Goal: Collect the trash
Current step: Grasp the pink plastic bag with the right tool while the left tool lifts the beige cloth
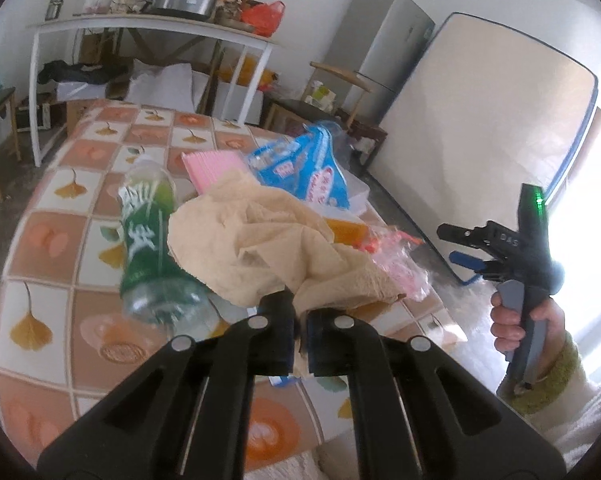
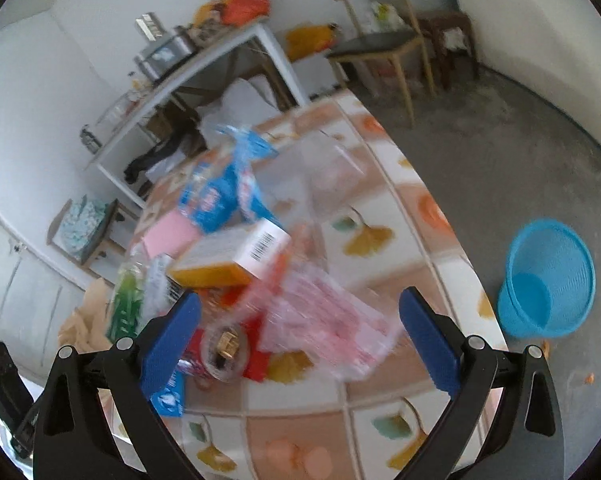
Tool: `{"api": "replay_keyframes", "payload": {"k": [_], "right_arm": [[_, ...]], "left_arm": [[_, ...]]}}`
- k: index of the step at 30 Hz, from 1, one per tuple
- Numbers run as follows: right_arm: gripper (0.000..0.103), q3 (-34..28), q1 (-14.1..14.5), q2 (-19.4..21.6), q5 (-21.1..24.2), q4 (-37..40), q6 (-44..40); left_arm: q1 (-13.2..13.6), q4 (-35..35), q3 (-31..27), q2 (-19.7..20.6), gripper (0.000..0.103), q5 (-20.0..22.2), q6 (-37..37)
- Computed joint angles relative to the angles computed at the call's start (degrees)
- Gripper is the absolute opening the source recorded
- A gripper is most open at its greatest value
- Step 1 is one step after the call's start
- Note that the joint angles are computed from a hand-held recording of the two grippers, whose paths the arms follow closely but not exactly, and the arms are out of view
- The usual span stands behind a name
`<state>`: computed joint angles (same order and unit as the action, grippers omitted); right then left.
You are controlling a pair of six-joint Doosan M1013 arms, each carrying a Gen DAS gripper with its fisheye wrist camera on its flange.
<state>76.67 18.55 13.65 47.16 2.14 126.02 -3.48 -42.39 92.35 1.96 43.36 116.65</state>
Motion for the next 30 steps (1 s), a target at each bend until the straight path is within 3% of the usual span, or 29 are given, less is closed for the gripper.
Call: {"api": "replay_keyframes", "payload": {"k": [6,11,14,19,22,30], "right_arm": [[0.083,5.9,-3.2,-1.6,0.5,10.0,2.4],[0.073,7.2,-4.2,-0.8,-2.2,15.1,1.1],[0.057,5.7,-4.0,0.4,-1.2,15.3,0.2],[0.022,4.0,-3.2,1.6,1.5,13.7,-0.5],[0.015,5.2,-3.2,0.9,0.3,13.5,-0.9],[0.011,9.9,-4.1,-3.9,-1.8,6.9,3.5]], "left_arm": [[-0.1,-2.2,0.9,-0.2,0.003,1.9,3.7],[-0.8,-1.3,1.5,-0.7,0.003,2.4,4.2],[-1.3,-0.7,2.0,-1.3,0.003,1.7,4.4],[-2.4,1.5,2.2,-2.0,0.003,1.3,3.4],[-3.3,3.5,2.0,-2.3,0.003,1.5,2.8],[-6.9,5.8,0.0,-1.4,0.003,2.8,2.9]]}}
